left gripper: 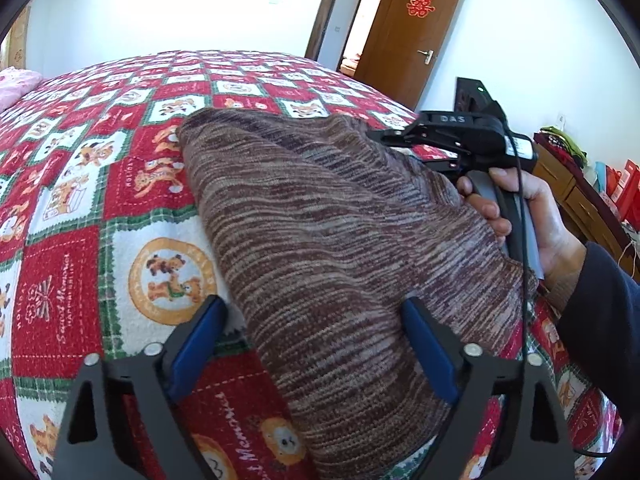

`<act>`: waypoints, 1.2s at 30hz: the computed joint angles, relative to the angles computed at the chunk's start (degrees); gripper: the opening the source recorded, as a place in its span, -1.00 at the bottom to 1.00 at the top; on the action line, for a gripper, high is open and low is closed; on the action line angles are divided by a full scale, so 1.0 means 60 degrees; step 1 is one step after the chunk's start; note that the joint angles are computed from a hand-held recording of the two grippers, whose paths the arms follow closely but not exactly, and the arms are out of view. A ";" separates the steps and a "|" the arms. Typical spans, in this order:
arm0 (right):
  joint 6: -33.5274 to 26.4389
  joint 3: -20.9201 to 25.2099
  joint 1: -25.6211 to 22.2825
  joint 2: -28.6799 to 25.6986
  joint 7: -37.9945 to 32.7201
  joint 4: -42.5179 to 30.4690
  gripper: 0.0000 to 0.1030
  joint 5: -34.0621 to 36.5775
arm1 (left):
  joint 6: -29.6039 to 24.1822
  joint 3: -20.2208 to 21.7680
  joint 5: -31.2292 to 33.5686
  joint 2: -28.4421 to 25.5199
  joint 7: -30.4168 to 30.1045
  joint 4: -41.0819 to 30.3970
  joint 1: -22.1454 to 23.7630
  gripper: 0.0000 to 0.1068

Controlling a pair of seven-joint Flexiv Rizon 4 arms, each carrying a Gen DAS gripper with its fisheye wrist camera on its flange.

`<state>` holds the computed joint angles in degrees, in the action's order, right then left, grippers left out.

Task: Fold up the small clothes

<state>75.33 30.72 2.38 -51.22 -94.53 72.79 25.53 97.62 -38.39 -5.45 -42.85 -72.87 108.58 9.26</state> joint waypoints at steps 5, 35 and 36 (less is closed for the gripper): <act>-0.0711 0.0650 -0.0471 -0.0289 -0.0797 -0.0438 -0.46 0.0609 | -0.0005 -0.0229 0.0106 -0.0067 0.0151 0.0047 0.0155 0.41; 0.1778 -0.4467 0.3554 0.1542 0.4131 0.2408 -0.65 -0.3094 | -0.0854 0.1167 -0.1020 0.0974 0.0337 -0.0017 -0.1147 -0.40; 0.1829 -0.4543 0.3622 0.1642 0.4280 0.2516 -0.65 -0.3230 | -0.0802 0.1100 -0.1051 0.1014 0.0396 0.0052 -0.1093 -0.41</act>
<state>86.31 3.46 24.11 -41.37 -68.85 87.89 6.16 92.80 -31.80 -11.75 -36.76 -70.50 108.89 2.70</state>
